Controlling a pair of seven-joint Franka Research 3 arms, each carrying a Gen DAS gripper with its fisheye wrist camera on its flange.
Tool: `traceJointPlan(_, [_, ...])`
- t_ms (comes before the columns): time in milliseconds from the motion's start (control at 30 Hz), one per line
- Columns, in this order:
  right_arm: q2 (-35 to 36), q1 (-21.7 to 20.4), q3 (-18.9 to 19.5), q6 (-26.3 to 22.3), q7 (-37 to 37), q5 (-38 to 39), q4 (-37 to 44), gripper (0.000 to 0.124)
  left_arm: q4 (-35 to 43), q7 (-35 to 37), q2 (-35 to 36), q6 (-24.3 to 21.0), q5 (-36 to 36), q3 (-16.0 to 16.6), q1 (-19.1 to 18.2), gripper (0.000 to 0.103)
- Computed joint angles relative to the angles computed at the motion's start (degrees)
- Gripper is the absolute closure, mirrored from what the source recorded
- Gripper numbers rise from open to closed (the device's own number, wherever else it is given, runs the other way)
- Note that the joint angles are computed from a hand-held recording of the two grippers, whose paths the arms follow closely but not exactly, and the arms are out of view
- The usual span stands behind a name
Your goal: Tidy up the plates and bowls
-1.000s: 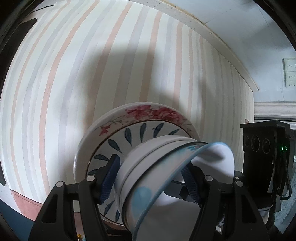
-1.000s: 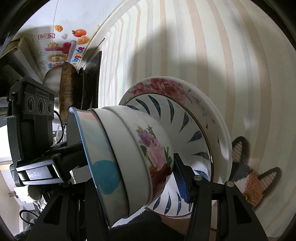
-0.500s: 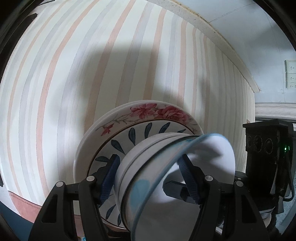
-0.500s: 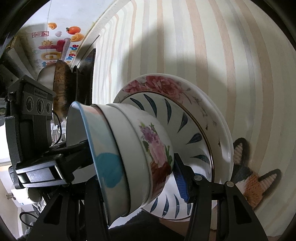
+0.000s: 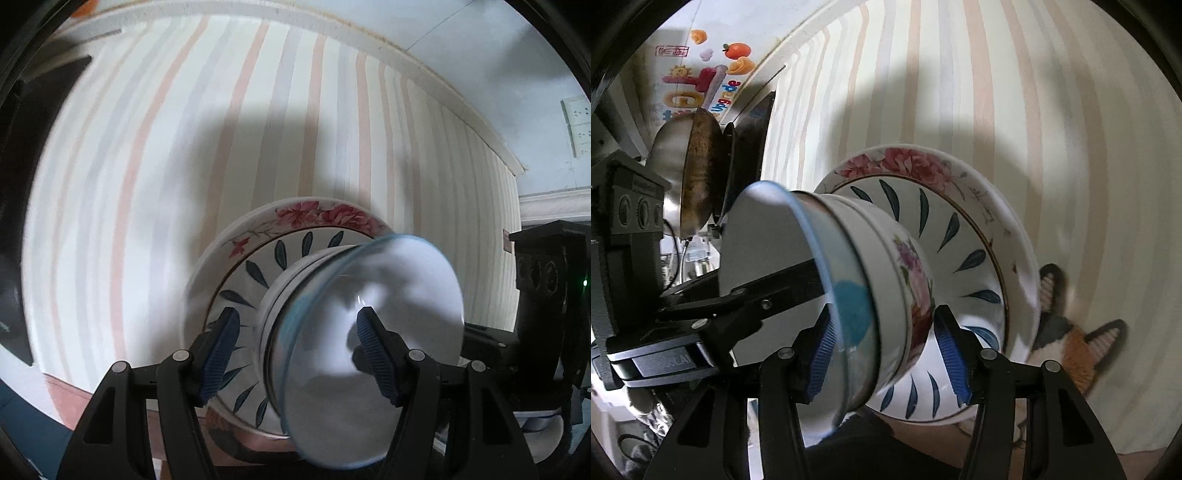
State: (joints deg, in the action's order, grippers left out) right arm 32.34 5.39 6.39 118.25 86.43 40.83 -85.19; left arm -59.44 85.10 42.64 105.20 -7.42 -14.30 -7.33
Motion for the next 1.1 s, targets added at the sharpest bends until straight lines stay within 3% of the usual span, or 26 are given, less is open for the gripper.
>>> traceJointPlan(233, [-6.61,2.44,-1.77,3.74,1.73,-4.87,-5.11,0.067,-12.80,0.63,-9.88,8.09,1.74,0.73,0.71,0.039])
traceJointPlan(333, [-10.16,4.12,-2.73,5.29,3.99,-8.62,-7.73,0.061,-17.44,0.56,-13.61,10.99,2.80,1.15,0.83,0.039])
traceJointPlan(433, [-14.84,5.77,-3.51,7.89,6.35,-12.61,-11.63,0.043,-22.75,-0.28,-17.70,15.29,4.80,1.84,0.51,0.027])
traceJointPlan(467, [-15.94,5.86,-3.55,8.57,6.45,-13.02,-12.66,0.037,-24.70,-0.54,-19.23,16.96,5.38,2.03,0.53,0.017])
traceJointPlan(533, [-19.23,6.81,-3.91,11.07,8.76,-15.24,-15.62,0.033,-27.30,-0.08,-21.37,19.00,5.53,2.03,0.96,0.014])
traceJointPlan(733, [-28.28,10.08,-4.78,19.71,24.20,-30.26,-23.75,0.029,-34.45,1.98,-27.65,24.90,5.52,2.13,1.63,0.005])
traceJointPlan(833, [-31.14,10.66,-4.09,21.54,31.52,-37.68,-25.74,0.027,-39.08,2.45,-31.84,27.98,5.92,2.47,1.58,0.005])
traceJointPlan(1100, [-39.77,10.03,-0.74,22.36,39.46,-46.05,-31.44,0.025,-51.89,1.96,-44.82,35.11,5.92,3.86,0.73,0.005])
